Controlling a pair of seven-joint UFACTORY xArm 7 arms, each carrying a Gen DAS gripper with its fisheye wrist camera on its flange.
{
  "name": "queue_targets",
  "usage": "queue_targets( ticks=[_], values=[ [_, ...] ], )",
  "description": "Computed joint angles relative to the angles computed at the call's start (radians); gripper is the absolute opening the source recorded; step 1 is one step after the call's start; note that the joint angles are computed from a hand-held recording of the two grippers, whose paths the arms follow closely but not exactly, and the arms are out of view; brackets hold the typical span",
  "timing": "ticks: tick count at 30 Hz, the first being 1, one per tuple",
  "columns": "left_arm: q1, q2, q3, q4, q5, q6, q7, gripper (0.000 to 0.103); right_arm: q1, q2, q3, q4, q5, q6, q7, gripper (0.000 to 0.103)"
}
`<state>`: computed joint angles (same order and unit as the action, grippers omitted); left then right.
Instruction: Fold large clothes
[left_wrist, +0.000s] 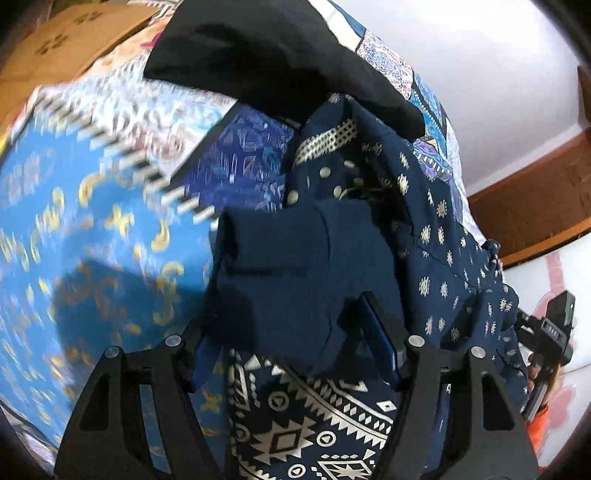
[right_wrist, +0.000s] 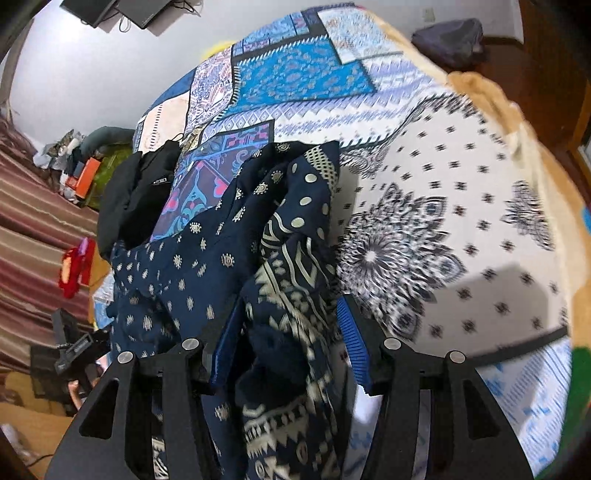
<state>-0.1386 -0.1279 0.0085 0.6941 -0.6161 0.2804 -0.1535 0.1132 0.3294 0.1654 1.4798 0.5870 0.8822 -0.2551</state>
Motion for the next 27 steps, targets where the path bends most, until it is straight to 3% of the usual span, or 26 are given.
queue_targets(
  ticks=[4,7,10,12,15,18,20,23,24,27],
  values=[
    [0.086,-0.013,-0.036,0.042,0.309,-0.001,-0.192,0.068,0.007,0.033,0.001,0.04,-0.027,0.016,0.006,0.049],
    [0.084,0.012,-0.014,0.099,0.345,0.018,-0.177,0.068,0.012,0.066,0.003,0.079,-0.05,0.033,0.009,0.049],
    [0.053,0.093,0.018,0.188,0.166,0.058,0.0,0.068,0.015,0.092,0.007,0.113,-0.066,0.051,0.021,0.049],
    [0.074,0.155,0.012,0.242,0.062,0.099,0.095,0.068,0.011,0.109,0.012,0.135,-0.063,0.063,0.023,0.051],
    [0.112,0.232,-0.033,0.291,-0.051,0.112,0.177,0.068,0.0,0.132,0.019,0.161,-0.047,0.08,0.021,0.052],
    [0.136,0.279,-0.081,0.315,-0.137,0.057,0.269,0.068,-0.008,0.157,0.024,0.191,-0.035,0.099,0.021,0.052],
    [0.164,0.292,-0.116,0.326,-0.238,0.059,0.375,0.068,-0.009,0.18,0.025,0.223,-0.041,0.117,0.023,0.051],
    [0.187,0.275,-0.137,0.313,-0.383,0.08,0.513,0.068,0.003,0.212,0.022,0.268,-0.067,0.132,0.043,0.046],
    [0.186,0.263,-0.136,0.303,-0.421,0.086,0.548,0.068,0.006,0.217,0.022,0.274,-0.074,0.132,0.044,0.04],
    [0.153,0.227,-0.117,0.264,-0.427,0.069,0.574,0.068,0.003,0.213,0.03,0.268,-0.077,0.132,0.028,0.024]
  ],
)
